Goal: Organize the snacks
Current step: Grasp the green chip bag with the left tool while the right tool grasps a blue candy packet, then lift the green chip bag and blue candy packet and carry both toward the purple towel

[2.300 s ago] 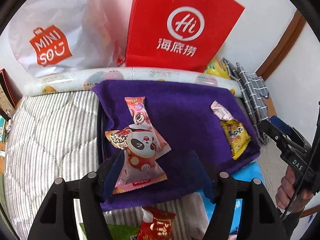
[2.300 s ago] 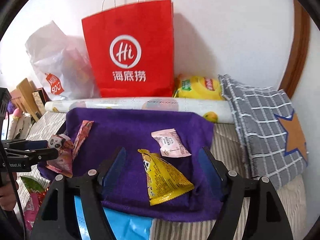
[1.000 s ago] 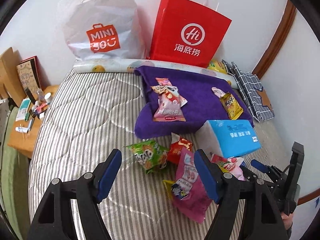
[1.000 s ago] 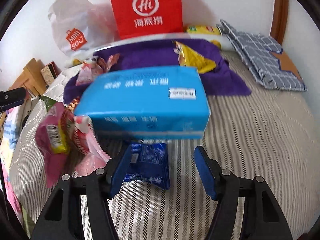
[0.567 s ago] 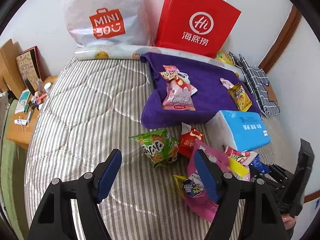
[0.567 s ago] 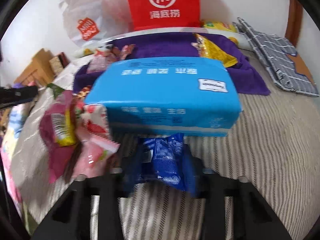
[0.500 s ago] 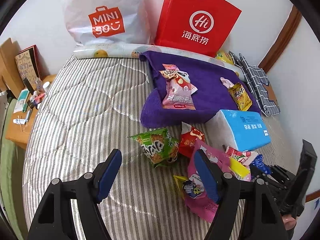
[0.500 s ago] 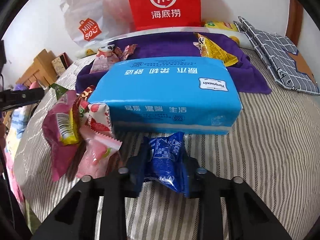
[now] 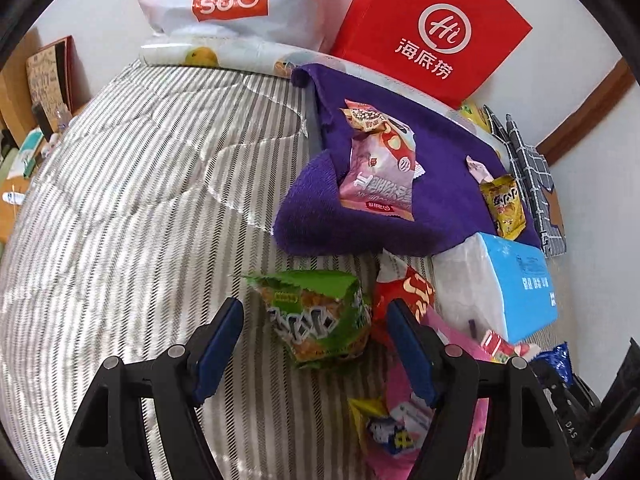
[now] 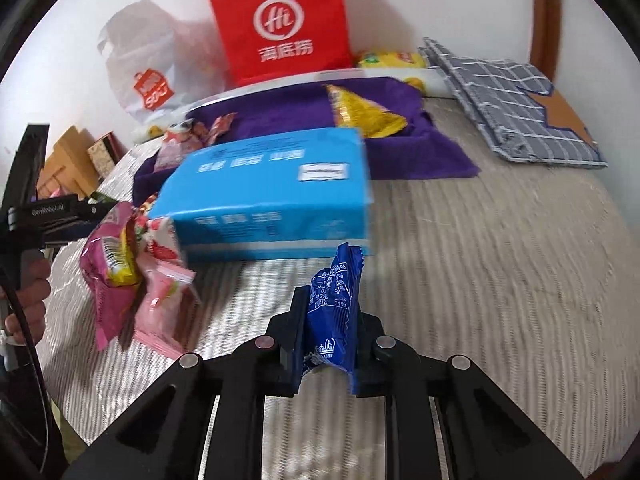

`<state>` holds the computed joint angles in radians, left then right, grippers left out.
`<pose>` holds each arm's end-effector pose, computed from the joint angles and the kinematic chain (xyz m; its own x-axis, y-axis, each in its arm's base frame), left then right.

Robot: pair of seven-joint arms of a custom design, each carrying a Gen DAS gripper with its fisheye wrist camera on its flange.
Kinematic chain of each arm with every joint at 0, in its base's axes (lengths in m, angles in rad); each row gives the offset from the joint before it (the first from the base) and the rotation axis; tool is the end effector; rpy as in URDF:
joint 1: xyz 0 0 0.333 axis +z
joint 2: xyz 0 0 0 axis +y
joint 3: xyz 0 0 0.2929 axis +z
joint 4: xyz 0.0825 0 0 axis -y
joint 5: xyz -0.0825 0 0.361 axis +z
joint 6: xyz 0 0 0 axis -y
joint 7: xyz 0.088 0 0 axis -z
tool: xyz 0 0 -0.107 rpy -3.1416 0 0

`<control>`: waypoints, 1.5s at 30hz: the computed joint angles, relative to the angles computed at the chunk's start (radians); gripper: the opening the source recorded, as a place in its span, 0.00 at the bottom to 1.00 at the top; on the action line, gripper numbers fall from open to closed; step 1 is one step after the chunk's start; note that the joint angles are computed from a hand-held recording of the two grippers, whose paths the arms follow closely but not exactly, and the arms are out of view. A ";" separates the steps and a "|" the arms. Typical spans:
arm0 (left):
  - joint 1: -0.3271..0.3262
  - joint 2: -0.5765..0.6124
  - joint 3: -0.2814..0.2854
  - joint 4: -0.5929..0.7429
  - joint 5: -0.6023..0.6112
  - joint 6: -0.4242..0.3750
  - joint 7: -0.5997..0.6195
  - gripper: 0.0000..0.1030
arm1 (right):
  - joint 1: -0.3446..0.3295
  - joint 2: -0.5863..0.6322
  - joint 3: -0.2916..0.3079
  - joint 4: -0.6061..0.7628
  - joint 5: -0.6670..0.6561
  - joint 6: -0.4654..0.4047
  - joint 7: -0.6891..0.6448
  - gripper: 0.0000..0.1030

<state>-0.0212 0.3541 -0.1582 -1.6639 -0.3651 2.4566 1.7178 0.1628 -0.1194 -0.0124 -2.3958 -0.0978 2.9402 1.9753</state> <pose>0.6563 -0.1063 0.4404 -0.1383 -0.9388 0.3154 -0.9088 -0.0063 -0.4173 0.5037 0.0826 0.4320 -0.1050 -0.9791 -0.1742 -0.7835 0.1893 -0.5919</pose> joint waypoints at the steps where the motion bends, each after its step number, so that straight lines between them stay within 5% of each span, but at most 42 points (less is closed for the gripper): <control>1: 0.004 0.004 -0.004 0.002 -0.013 0.002 0.006 0.66 | -0.014 -0.008 0.003 -0.006 -0.027 0.001 0.021 0.16; 7: 0.001 0.039 -0.008 0.041 -0.029 -0.005 -0.004 0.47 | -0.055 -0.015 0.001 -0.006 -0.093 0.004 0.090 0.16; 13: 0.010 0.047 -0.018 0.054 -0.047 -0.006 0.014 0.39 | -0.059 0.001 -0.004 0.017 -0.103 -0.012 0.101 0.16; 45: 0.008 -0.306 0.009 -0.301 -0.231 0.141 0.197 0.37 | -0.099 -0.163 0.059 -0.088 -0.296 0.060 0.288 0.16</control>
